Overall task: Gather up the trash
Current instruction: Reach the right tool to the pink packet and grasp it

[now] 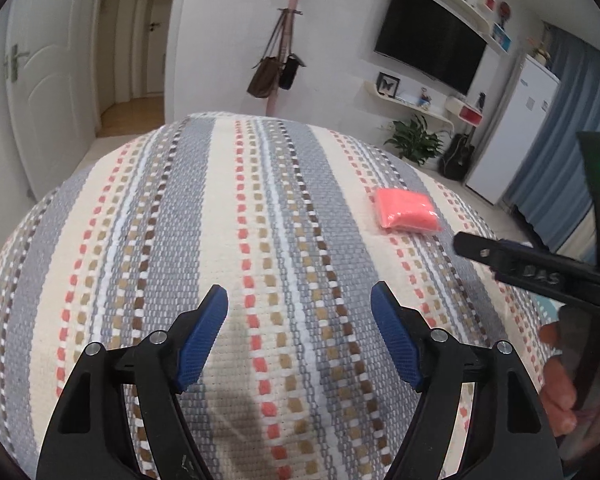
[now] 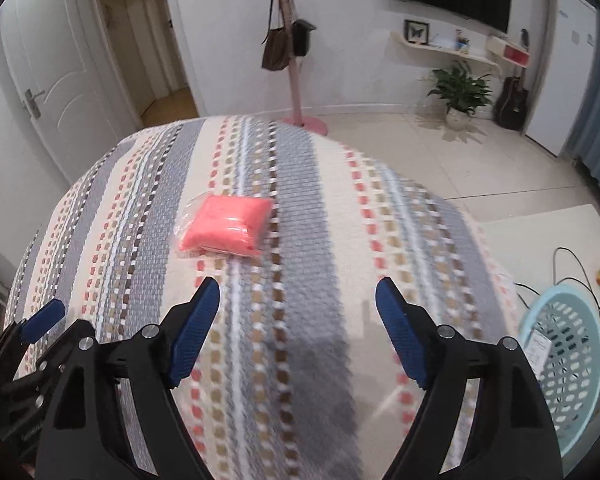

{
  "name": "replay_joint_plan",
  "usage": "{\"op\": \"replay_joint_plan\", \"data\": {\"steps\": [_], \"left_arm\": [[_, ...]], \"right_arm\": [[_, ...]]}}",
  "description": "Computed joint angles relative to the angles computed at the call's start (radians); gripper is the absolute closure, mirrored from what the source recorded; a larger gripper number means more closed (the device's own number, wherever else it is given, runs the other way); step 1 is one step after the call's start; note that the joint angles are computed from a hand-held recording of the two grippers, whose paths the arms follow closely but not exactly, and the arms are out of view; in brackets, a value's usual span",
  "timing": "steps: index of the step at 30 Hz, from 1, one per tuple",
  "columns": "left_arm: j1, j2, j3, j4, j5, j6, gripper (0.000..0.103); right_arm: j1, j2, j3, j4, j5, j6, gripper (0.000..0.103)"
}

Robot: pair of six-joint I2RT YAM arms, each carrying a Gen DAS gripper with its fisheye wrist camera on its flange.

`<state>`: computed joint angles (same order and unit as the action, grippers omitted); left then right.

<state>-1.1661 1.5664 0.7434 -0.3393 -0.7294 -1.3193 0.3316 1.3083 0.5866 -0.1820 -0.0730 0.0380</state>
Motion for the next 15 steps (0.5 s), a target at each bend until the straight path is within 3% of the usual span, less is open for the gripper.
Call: {"op": "replay_joint_plan", "data": {"steps": [6,10,15], "left_arm": [[-0.011,-0.035,-0.051,0.035,-0.005,-0.047,0.031],[-0.020,-0.031,-0.046,0.031,-0.003,-0.047,0.031],[-0.023,-0.008,-0.019,0.017,-0.005,-0.024,0.027]], "right_arm": [[0.078,0.165,0.082,0.039,0.073,-0.020,0.026],[0.085,0.244,0.115,0.087,0.101,-0.027,0.014],[0.082,0.305,0.175,0.092,0.090,-0.042,0.012]]}}
